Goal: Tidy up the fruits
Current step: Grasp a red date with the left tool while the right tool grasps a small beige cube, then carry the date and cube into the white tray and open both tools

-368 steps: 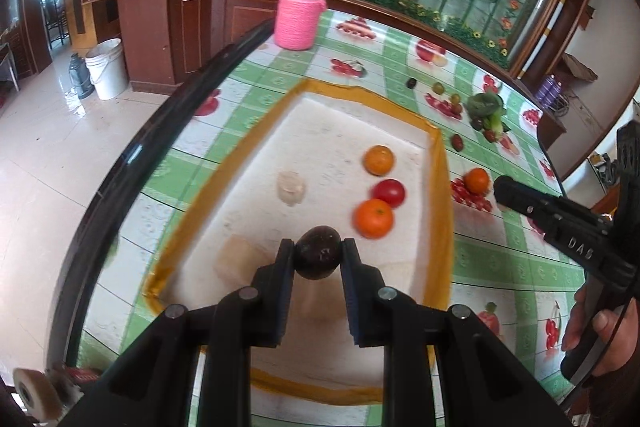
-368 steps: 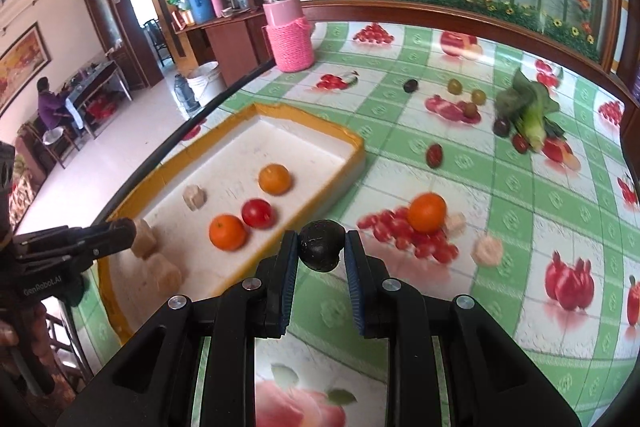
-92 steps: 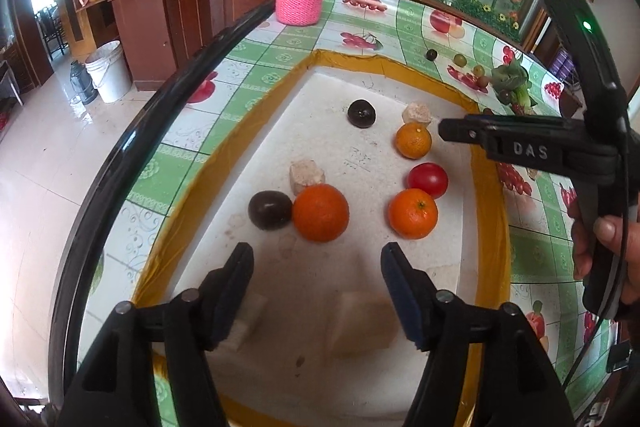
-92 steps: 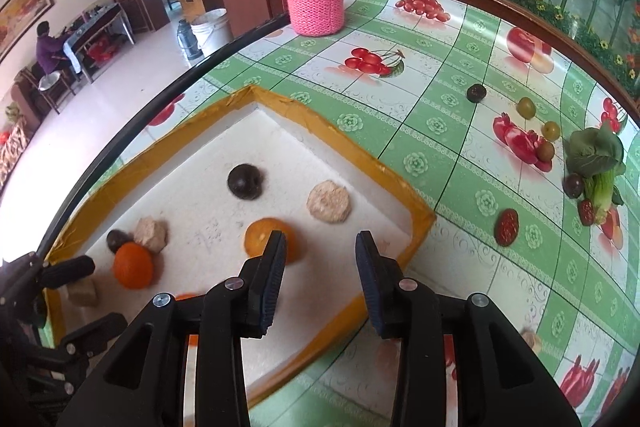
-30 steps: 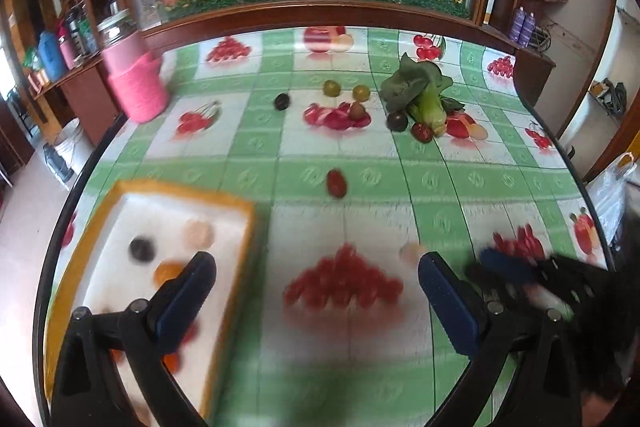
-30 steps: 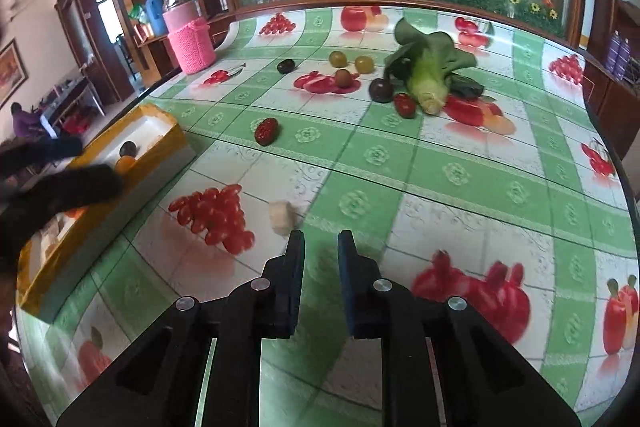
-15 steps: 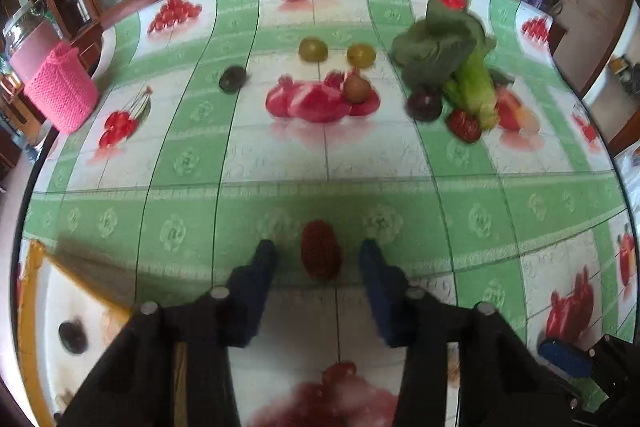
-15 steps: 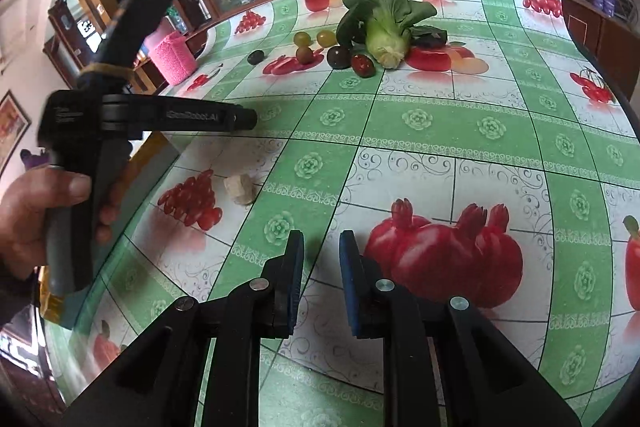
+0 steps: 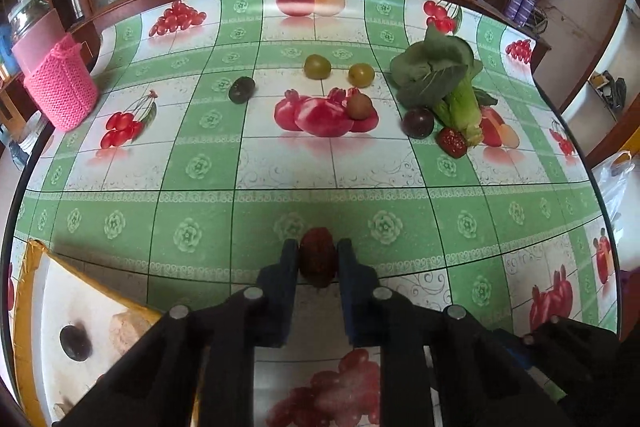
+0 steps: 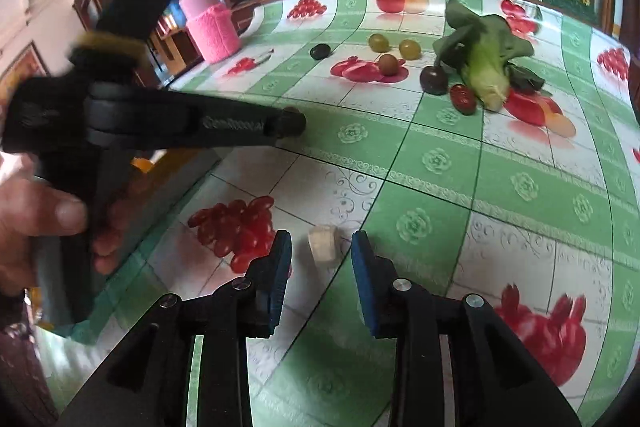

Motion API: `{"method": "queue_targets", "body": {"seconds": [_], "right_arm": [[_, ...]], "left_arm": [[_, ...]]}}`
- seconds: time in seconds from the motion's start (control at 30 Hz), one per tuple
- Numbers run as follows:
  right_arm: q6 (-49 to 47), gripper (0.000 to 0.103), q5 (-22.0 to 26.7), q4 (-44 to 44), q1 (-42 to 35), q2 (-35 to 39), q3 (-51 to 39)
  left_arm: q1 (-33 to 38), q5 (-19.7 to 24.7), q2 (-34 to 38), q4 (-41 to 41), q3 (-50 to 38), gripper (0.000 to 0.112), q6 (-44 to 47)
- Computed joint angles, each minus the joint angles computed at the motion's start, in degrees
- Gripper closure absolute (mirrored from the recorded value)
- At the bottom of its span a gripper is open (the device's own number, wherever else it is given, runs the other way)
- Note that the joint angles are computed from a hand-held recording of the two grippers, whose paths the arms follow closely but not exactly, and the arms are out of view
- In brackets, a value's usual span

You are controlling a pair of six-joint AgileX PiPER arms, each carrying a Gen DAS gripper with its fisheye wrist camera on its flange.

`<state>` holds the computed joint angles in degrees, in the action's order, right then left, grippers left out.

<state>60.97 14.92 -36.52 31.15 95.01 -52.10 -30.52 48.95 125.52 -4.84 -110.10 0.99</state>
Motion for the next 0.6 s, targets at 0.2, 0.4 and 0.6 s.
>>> {"method": "queue_targets", "body": {"seconds": [0.2, 0.4, 0.6], "right_arm": [[3.41, 0.087, 4.82, -4.2, 2.28, 0.61, -1.43], [7.22, 0.087, 8.51, -3.79, 4.97, -7.9, 3.63], [15.29, 0.087, 14.61, -5.98, 10.01, -14.8, 8.44]], "left_arm": [[1.1, -1.29, -2.68, -3.65, 3.5, 0.09, 2.39], [1.75, -5.03, -10.57, -10.31, 14.41, 0.09, 7.91], [1.83, -8.86, -21.79, -15.2, 28.8, 0.09, 13.38]]}}
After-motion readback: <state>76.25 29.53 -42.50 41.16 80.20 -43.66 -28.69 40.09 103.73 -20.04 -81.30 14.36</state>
